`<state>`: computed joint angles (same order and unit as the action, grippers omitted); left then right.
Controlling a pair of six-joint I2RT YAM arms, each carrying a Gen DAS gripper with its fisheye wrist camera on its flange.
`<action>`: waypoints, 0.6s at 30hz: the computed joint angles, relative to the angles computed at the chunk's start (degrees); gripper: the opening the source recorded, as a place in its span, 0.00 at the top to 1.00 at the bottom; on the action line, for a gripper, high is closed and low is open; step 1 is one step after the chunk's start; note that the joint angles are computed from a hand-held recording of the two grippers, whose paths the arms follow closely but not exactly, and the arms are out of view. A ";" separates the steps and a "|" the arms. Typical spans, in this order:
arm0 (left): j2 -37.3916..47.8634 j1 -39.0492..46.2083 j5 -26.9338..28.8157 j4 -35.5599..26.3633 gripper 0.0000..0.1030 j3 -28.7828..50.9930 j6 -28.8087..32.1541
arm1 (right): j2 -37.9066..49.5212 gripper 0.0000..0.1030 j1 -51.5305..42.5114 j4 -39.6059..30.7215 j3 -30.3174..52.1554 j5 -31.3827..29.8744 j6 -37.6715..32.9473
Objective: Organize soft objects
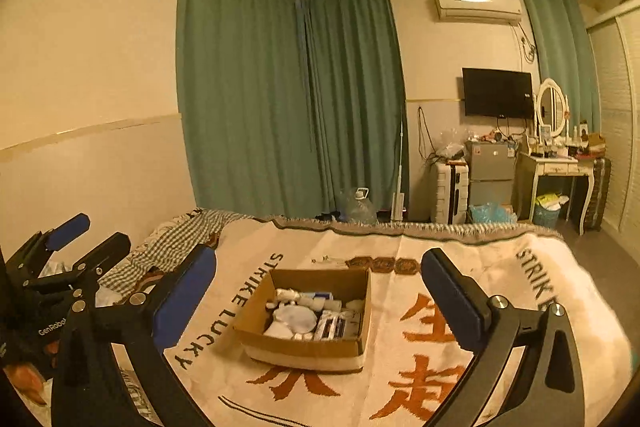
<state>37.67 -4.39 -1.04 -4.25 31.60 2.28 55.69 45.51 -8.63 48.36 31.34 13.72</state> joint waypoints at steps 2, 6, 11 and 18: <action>1.02 -0.95 -0.62 0.03 0.12 -1.84 0.73 | 0.21 0.00 -0.41 3.90 -4.31 0.56 0.44; 3.36 -3.10 -2.24 1.99 0.12 -5.18 1.73 | 2.53 0.00 -2.73 9.78 -10.12 -1.67 1.16; 5.86 -4.86 -3.79 2.07 0.12 -4.94 0.72 | 5.35 0.00 -5.22 12.42 -11.56 -4.91 1.46; 4.30 -4.20 -2.71 0.34 0.12 -5.25 1.08 | 7.11 0.00 -4.84 12.27 -10.53 -4.32 1.10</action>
